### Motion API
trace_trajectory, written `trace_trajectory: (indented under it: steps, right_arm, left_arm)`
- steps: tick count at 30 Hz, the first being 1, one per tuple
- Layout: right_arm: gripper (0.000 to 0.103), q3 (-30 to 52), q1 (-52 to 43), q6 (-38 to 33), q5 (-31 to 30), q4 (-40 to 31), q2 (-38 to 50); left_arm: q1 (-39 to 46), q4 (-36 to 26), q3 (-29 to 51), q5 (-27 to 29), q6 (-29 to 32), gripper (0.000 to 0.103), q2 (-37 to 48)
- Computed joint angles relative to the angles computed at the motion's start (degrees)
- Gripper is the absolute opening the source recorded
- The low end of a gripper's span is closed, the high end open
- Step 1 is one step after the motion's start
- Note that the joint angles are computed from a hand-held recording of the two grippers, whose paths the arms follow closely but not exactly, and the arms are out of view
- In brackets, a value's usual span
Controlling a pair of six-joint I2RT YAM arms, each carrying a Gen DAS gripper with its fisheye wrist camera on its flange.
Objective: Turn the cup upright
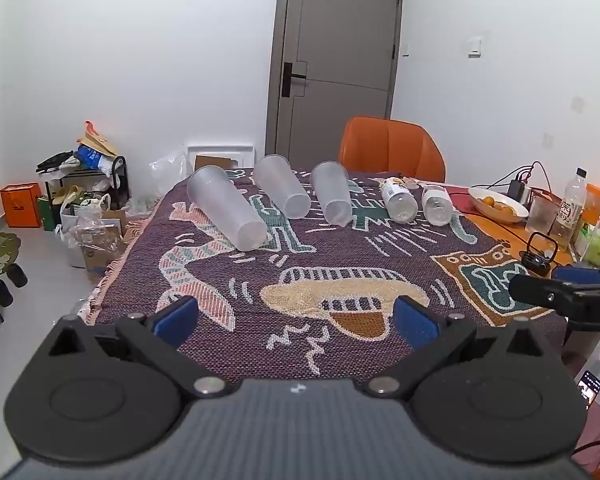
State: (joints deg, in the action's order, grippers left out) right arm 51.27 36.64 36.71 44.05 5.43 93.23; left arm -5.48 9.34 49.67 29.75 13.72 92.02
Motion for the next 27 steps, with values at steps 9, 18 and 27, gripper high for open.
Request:
trace_trajectory:
  steps: [9, 18, 27]
  right_arm:
    - [0.103, 0.34, 0.13, 0.19, 0.12, -0.44, 0.11]
    - [0.103, 0.13, -0.03, 0.13, -0.01, -0.54, -0.19]
    - [0.103, 0.47, 0.12, 0.25, 0.11, -0.52, 0.15]
  left_arm:
    - [0.13, -0.3, 0.28, 0.2, 0.03, 0.103, 0.09]
    - [0.25, -0.35, 0.24, 0.34, 0.11, 0.103, -0.05]
    - [0.02, -0.05, -0.02, 0.19, 0.11, 0.103, -0.16]
